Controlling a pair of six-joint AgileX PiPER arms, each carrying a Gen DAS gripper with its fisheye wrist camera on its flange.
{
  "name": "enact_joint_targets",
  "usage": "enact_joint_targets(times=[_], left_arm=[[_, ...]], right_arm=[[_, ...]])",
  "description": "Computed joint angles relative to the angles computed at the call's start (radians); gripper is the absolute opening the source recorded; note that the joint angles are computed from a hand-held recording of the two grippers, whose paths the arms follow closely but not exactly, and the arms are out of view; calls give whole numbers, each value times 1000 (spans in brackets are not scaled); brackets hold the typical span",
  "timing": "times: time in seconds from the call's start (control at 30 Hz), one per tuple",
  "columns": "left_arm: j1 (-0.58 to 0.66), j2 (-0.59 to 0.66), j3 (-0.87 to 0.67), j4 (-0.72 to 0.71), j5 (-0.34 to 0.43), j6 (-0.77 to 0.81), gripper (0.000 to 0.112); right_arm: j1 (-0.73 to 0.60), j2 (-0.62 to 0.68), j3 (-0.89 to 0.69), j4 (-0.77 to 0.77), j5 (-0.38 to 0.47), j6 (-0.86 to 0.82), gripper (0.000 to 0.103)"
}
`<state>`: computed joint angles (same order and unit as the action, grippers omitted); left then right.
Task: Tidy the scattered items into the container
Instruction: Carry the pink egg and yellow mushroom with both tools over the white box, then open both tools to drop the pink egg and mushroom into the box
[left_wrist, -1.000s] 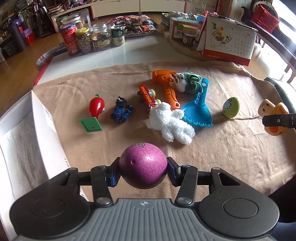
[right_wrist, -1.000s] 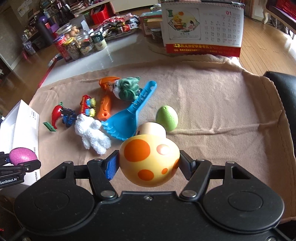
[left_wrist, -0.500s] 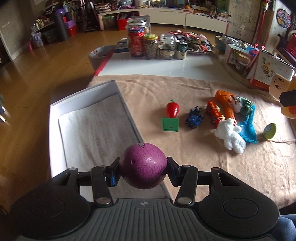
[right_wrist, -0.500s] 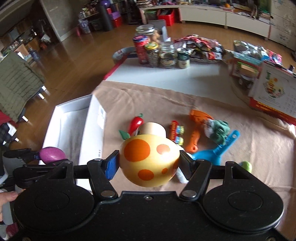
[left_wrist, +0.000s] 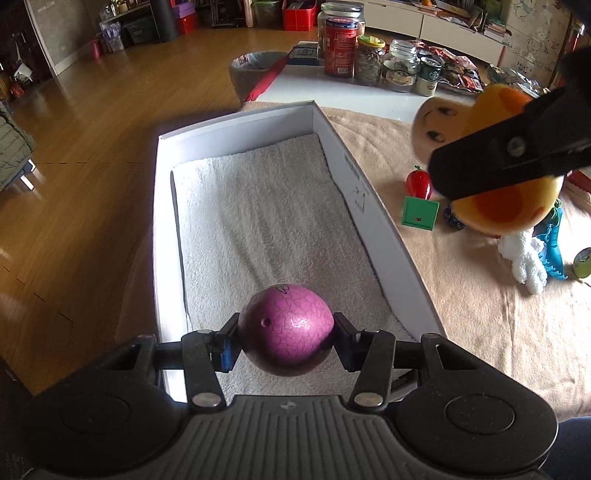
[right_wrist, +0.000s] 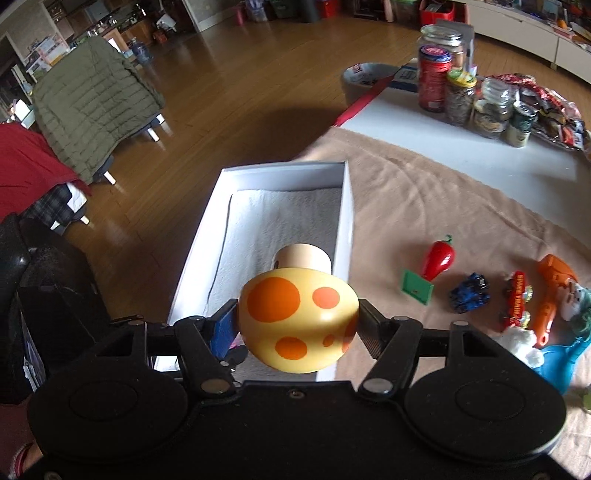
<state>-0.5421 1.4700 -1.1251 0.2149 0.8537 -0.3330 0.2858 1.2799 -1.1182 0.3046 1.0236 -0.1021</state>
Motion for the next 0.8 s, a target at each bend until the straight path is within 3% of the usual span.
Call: enact_joint_targets(times=[0.23,0.5,0.8], left_arm=[[46,2,58,-23,-35,16,51],[56,54,64,-26,-43,11,51],[55,58,72,11,-42,-27,51]], right_arm=[[166,74,-3,-110,-65,113,64],[163,235,-43,-46,-112,82,64],[136,234,-38,-19,-115,38,64]])
